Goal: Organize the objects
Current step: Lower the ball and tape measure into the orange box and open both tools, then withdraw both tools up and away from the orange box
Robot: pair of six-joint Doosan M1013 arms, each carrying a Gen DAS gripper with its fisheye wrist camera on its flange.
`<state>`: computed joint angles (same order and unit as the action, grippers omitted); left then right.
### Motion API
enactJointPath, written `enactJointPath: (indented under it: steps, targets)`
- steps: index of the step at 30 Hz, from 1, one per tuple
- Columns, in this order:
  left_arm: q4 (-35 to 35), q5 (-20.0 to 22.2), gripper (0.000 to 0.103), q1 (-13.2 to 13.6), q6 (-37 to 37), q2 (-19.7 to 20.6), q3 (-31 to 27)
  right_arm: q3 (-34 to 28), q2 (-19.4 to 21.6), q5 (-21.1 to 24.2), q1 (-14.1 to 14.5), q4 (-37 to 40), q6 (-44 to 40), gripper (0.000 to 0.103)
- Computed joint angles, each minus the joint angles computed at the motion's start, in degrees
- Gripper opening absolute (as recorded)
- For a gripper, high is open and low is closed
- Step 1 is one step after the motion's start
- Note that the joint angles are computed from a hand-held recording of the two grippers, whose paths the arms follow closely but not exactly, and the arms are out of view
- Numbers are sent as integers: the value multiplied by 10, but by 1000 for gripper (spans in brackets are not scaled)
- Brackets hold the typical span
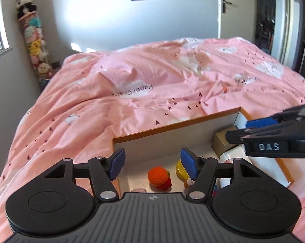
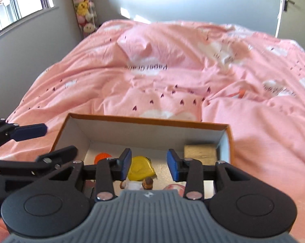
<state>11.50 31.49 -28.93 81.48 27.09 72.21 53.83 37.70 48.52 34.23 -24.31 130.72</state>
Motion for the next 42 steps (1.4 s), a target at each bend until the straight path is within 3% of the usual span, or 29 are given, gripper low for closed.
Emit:
enactJointPath:
  steps: [4,8,13,16,19,21,25,30,33,42]
  targets:
    - [89,-64,74,-7,-107,-37,60,63,-40,-28,17,-66,70,47]
    - [161,-98,74,-15,-201,-64,108,111,-68,-40,35,-128,148,47]
    - [177,-105,74,-22,-234,-83,144,154,-87,-41,59,-209,237,47]
    - [233,-105,74,-29,-294,-91,164,175,-94,-39,73,-250,279,50]
    - [215,-109,74,-27,-314,-97,179,195,-99,-34,84,-278,314,55]
    - [257,-118,75,-28,-373,-100,192,211,-104,-35,90,-289,338,56]
    - [306,-114,75,-36,-422,-104,206,238,-113,-33,95,-310,400,56]
    - [291,-104,76,-41,-408,-105,212,255,-118,-20,102,-331,448,57]
    - [237,-88,76,-41,-361,-105,211,258,-117,-20,105,-333,438,57]
    - [248,-67,76,-49,-370,-109,216,262,-120,-27,110,-332,419,62]
